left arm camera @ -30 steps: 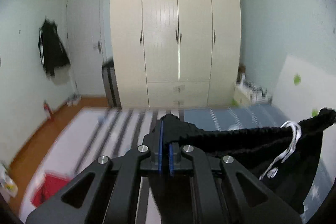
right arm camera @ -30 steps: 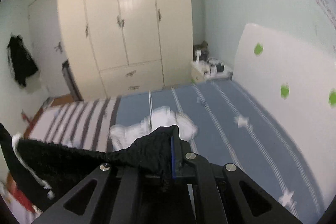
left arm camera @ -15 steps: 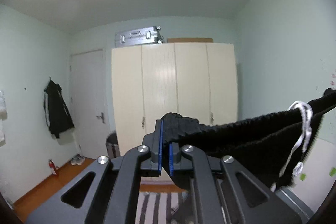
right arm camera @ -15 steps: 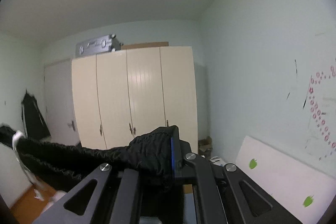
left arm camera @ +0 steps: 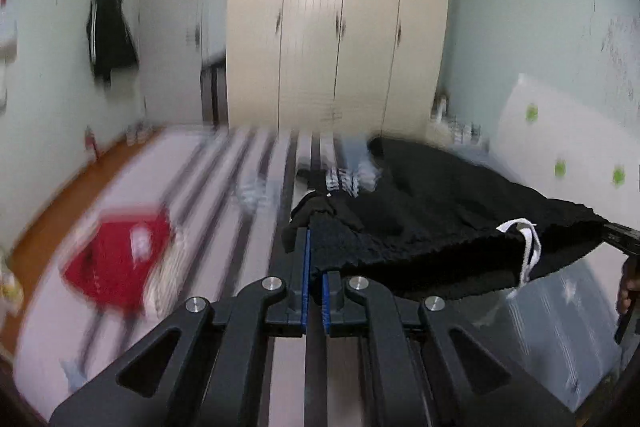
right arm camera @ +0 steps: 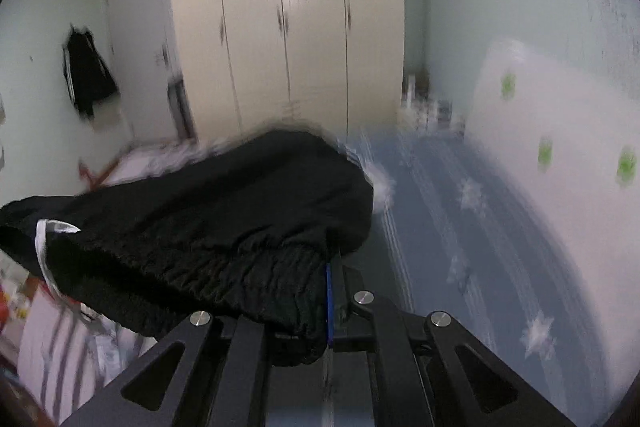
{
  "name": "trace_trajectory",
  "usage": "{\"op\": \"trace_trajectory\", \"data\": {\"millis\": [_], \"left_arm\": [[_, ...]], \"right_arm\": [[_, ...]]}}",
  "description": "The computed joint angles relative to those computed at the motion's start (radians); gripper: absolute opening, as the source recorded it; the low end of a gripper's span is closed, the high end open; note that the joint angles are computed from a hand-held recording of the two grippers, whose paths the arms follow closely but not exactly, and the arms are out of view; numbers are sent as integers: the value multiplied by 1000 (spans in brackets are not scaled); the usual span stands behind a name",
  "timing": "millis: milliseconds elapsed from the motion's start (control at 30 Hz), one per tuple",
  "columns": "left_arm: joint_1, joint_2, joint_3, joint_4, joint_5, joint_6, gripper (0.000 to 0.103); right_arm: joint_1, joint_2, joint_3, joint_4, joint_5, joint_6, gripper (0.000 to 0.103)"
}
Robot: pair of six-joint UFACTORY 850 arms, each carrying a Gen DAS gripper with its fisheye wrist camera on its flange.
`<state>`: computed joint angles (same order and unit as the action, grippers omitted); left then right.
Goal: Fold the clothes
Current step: 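Lower the pants flat onto the bed with both grippers, legs stretched out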
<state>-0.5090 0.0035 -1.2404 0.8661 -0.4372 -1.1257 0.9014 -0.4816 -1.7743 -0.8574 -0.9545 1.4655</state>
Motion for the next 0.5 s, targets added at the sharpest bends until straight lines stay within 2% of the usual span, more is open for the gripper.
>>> {"op": "trace_trajectory", "data": {"millis": [67, 100, 167, 233, 267, 367, 433, 500], "left_arm": [[-39, 69, 209, 134, -10, -168, 3], [-59, 112, 314, 219, 10, -273, 3], [-109, 175, 491, 346, 14, -461, 3], [-197, 245, 617, 409, -48, -602, 3], [-246, 272, 664, 417, -91, -646, 3], [-367, 375, 754, 281, -177, -675, 3], [-454, 452, 794, 233, -275, -665, 3], [-521, 537, 828, 137, -336, -630, 3]], "right_arm": [[65, 33, 207, -51, 56, 200, 4], [99, 35, 280, -80, 66, 285, 4], [145, 36, 373, -91, 111, 382, 4], [198, 40, 450, -94, 134, 468, 4], [233, 38, 479, -92, 127, 507, 4], [318, 48, 501, -39, 73, 552, 4], [389, 63, 527, -30, 39, 609, 4], [440, 86, 542, -1, 22, 620, 4]]}}
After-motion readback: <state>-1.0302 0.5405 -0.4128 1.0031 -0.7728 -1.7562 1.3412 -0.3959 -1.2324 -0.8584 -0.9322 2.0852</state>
